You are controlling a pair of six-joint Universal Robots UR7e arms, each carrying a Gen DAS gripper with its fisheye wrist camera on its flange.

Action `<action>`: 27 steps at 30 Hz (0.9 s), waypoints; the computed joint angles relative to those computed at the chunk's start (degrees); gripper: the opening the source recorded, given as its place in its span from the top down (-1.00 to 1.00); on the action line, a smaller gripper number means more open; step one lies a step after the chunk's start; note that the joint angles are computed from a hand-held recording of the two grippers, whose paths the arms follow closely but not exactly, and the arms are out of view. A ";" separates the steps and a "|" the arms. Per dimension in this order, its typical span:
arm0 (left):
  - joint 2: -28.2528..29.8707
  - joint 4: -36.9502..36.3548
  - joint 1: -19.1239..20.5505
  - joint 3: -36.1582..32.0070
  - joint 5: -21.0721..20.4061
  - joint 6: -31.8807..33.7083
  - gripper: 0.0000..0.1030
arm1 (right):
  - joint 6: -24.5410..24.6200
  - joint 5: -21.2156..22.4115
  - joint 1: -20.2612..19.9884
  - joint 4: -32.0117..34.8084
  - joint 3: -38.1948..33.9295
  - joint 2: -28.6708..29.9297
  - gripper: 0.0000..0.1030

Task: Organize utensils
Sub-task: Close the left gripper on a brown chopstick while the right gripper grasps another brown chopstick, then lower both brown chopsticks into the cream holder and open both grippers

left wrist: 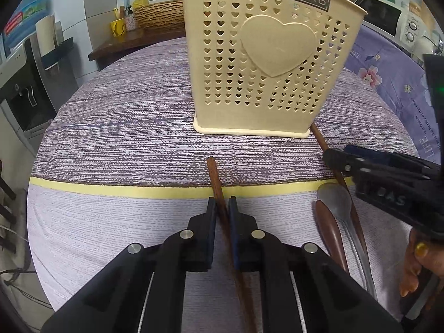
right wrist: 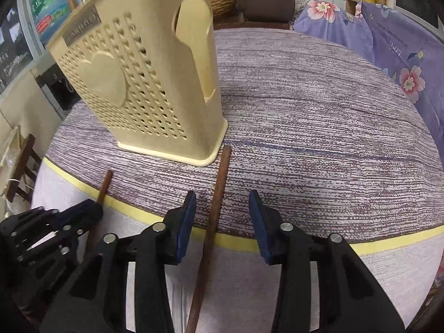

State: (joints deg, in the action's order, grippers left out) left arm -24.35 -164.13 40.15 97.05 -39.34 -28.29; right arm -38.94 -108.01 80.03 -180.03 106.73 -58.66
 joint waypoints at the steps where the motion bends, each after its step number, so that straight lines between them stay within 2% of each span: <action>1: -0.09 -0.23 0.08 0.10 -0.12 0.06 0.80 | -0.63 -0.64 0.25 -1.56 0.00 0.56 0.26; 4: -0.10 -0.14 0.14 0.01 -0.16 -0.04 0.80 | -2.44 -3.09 1.14 -4.72 -0.31 2.20 0.28; 6: -0.06 -0.25 0.18 -0.06 -0.11 -0.32 0.80 | -3.93 -4.33 1.60 -7.29 -0.41 3.27 0.46; 11: -0.09 0.08 0.57 -0.57 -0.23 -1.01 0.79 | -4.50 -4.14 1.63 -6.75 -0.70 3.17 0.79; 14: -0.40 0.51 0.72 -0.42 -0.48 -1.33 0.73 | -3.63 -3.05 1.14 -4.64 -0.77 2.20 0.80; 18: -0.10 0.60 0.87 -1.15 -0.87 -0.87 0.37 | -1.53 -1.03 0.44 -1.22 -1.35 1.10 0.80; 21: 0.74 1.99 0.68 -2.40 0.37 -0.51 0.37 | -0.98 -0.24 0.30 -0.08 -1.68 1.06 0.80; 23: 1.03 2.13 0.64 -2.78 0.63 -0.05 0.39 | -0.60 0.62 0.07 0.57 -1.77 0.91 0.80; 27: 1.38 2.38 0.70 -3.34 1.61 0.25 0.81 | 0.83 3.12 -0.65 0.56 -1.32 0.01 0.81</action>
State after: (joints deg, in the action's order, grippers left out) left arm -22.97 -161.75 40.86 93.71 -37.73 -28.04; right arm -38.10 -104.89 79.38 -179.47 105.41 -58.66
